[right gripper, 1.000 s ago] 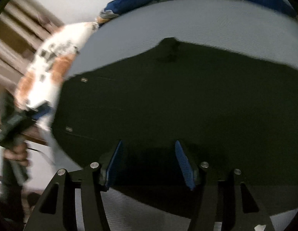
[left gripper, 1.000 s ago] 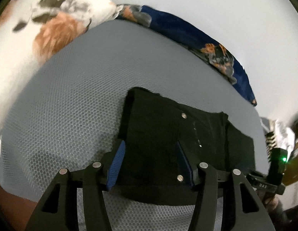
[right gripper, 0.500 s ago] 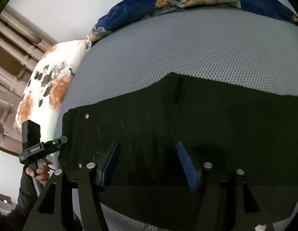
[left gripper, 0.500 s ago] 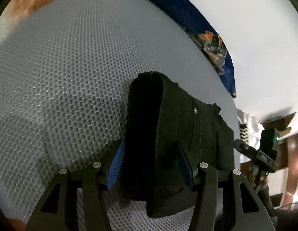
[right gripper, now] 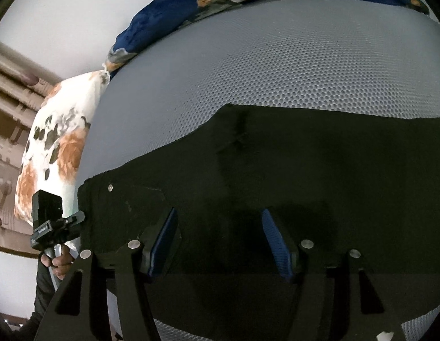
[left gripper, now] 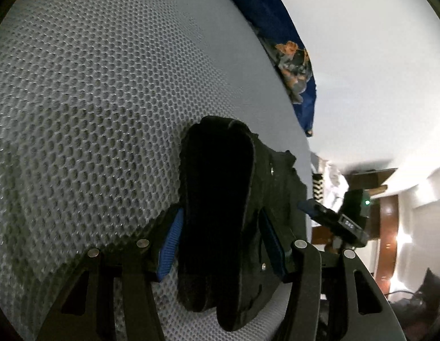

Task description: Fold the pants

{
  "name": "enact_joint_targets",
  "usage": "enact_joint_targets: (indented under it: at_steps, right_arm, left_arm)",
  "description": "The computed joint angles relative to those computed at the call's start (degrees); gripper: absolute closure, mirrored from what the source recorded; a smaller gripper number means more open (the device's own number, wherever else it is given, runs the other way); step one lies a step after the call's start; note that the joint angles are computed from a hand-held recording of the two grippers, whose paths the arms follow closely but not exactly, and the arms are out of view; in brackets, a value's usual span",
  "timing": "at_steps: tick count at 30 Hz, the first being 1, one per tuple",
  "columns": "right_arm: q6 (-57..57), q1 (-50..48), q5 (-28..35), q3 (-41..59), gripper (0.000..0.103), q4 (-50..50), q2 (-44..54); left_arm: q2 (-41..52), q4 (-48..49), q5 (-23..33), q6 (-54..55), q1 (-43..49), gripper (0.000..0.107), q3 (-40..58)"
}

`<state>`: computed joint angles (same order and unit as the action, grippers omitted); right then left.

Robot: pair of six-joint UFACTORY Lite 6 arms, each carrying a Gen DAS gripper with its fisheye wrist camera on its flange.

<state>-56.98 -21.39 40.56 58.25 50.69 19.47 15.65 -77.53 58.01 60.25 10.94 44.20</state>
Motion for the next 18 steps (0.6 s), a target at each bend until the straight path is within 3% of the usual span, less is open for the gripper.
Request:
enact_joint_targets:
  at_steps: [6,10,13,16,18]
  right_arm:
    - [-0.66,-1.10,0.51,0.27,0.042,0.51,-0.76]
    - [-1.78,-2.33,1.21,-0.05,0.042,1.53,-1.49]
    - [-2.79,-3.98,2.01,-0.28,0.042,2.00,-1.78]
    - [-4.42,-6.26,3.06,-0.69,0.042,2.60,-2.57]
    - [-5.26,-7.36,3.20,-0.99,0.042,2.74,-3.33]
  left_arm:
    - [2.10,-0.88,0.14,0.50,-3.39,0.052,2.54]
    - [1.80,-4.33,-3.98,1.39,-10.20,0.052,3.49]
    - [0.16,-8.12,-8.08,1.60,-12.95,0.053,2.05]
    - [-4.29,-6.70,-17.26,-5.14,-17.40,0.069,0.44]
    - [-6.98,-3.92,-21.92,-11.83,-20.55,0.071,0.33]
